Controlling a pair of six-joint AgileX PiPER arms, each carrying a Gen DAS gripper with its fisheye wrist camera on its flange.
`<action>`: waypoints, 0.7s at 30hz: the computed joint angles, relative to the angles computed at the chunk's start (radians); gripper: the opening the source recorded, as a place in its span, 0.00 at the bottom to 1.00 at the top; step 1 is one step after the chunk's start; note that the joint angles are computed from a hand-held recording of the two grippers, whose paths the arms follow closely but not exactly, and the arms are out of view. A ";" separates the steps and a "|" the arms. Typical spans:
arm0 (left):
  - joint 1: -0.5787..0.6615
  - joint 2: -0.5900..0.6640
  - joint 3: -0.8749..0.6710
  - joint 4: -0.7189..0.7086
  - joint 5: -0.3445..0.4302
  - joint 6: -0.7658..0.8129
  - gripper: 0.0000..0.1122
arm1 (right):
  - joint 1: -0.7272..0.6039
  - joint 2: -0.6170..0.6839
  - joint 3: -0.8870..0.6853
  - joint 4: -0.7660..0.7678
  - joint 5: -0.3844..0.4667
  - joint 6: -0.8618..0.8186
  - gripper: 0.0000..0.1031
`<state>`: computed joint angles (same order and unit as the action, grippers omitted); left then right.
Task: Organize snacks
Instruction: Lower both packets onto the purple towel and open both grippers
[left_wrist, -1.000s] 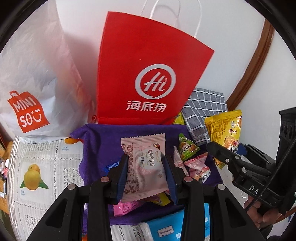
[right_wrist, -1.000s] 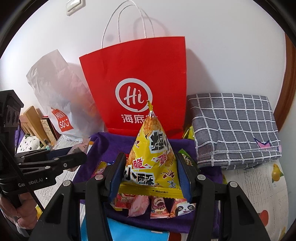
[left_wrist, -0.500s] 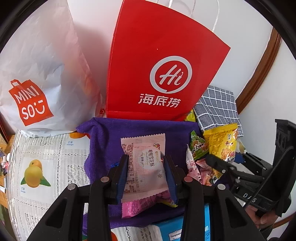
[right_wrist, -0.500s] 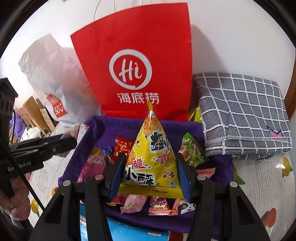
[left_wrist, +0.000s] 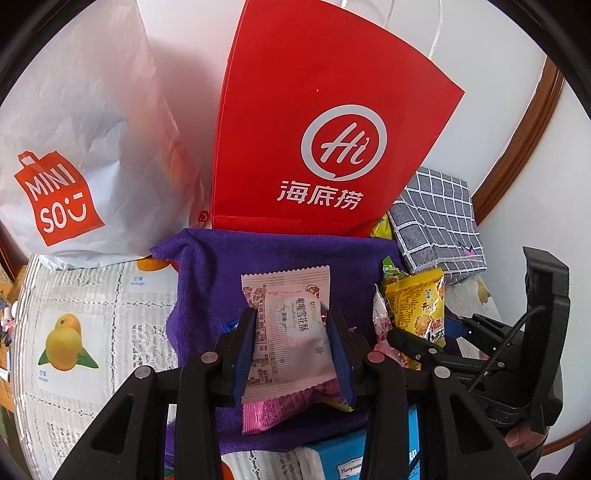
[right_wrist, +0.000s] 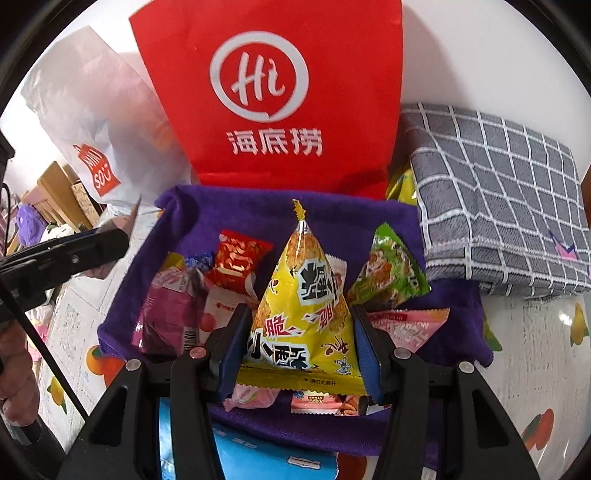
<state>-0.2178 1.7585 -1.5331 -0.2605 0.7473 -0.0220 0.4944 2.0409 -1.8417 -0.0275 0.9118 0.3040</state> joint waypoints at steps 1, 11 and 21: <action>0.000 0.002 -0.002 0.000 0.002 -0.001 0.32 | -0.002 0.006 -0.008 0.002 0.008 -0.001 0.52; -0.009 0.018 -0.018 0.015 0.017 -0.020 0.32 | -0.009 0.041 -0.056 0.012 0.063 -0.014 0.52; -0.015 0.041 -0.036 0.021 0.033 -0.025 0.32 | -0.014 0.050 -0.072 0.023 0.079 -0.027 0.53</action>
